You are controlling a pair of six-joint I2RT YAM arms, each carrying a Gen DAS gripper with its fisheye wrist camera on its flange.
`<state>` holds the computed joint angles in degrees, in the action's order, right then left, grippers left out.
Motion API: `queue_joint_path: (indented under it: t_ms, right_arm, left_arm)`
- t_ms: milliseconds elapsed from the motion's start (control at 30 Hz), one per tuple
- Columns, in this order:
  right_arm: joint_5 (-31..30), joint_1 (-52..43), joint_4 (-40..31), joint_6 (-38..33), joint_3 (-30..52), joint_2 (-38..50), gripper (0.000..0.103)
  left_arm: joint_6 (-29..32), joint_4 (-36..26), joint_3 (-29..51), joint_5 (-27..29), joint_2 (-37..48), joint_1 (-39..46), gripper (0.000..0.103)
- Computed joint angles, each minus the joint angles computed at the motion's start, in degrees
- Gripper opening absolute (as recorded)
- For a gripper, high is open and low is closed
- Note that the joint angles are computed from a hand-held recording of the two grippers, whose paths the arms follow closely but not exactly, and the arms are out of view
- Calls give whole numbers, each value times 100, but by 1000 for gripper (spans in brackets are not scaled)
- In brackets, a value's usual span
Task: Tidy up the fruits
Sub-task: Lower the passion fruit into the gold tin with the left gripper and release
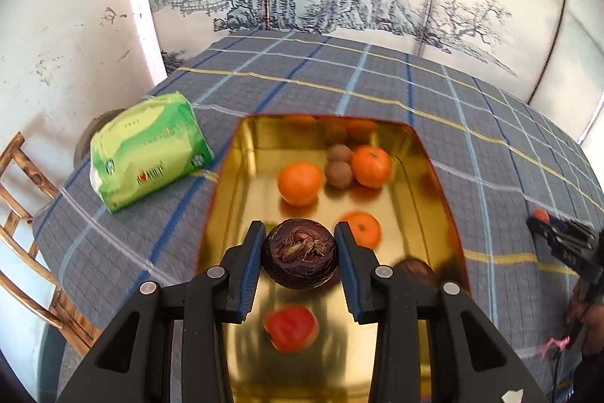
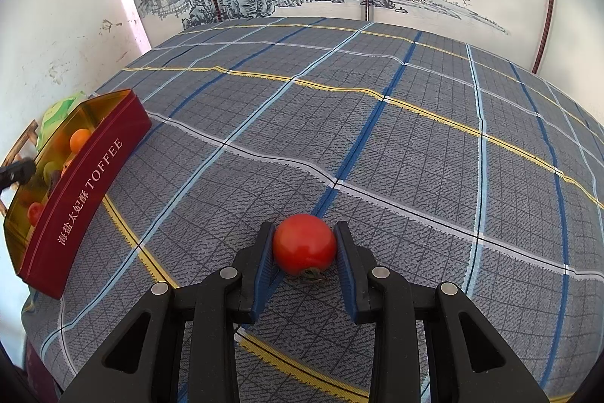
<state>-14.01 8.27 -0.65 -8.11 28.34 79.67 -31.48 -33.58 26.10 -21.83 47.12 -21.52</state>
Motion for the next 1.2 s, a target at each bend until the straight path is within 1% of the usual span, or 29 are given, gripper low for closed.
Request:
queue_joint_path:
  t_ms: [67, 233, 533, 567, 633, 800, 1200]
  right_arm:
    - [-9, -14, -2, -12, 2, 2, 33]
    - [-7, -9, -2, -5, 2, 1, 33]
    - [9, -1, 7, -10, -1, 5, 33]
    - [9, 1, 10, -7, -2, 6, 33]
    - [8, 1, 14, -7, -3, 9, 33]
    - [16, 11, 28, 1, -6, 18, 33]
    - [38, 42, 40, 22, -7, 22, 33]
  left_arm:
    - [382, 182, 57, 227, 149, 421, 34]
    - [913, 533, 193, 505, 658, 961, 34]
    - [1523, 1035, 385, 970, 1522, 1623, 34]
    - [1583, 1048, 423, 1141, 1637, 1742, 34]
    - [1624, 1079, 443, 1262, 1732, 1833, 34]
    - [1674, 1053, 500, 1249, 1814, 1850, 34]
    - [1682, 985, 603, 1057, 1960, 1668, 34]
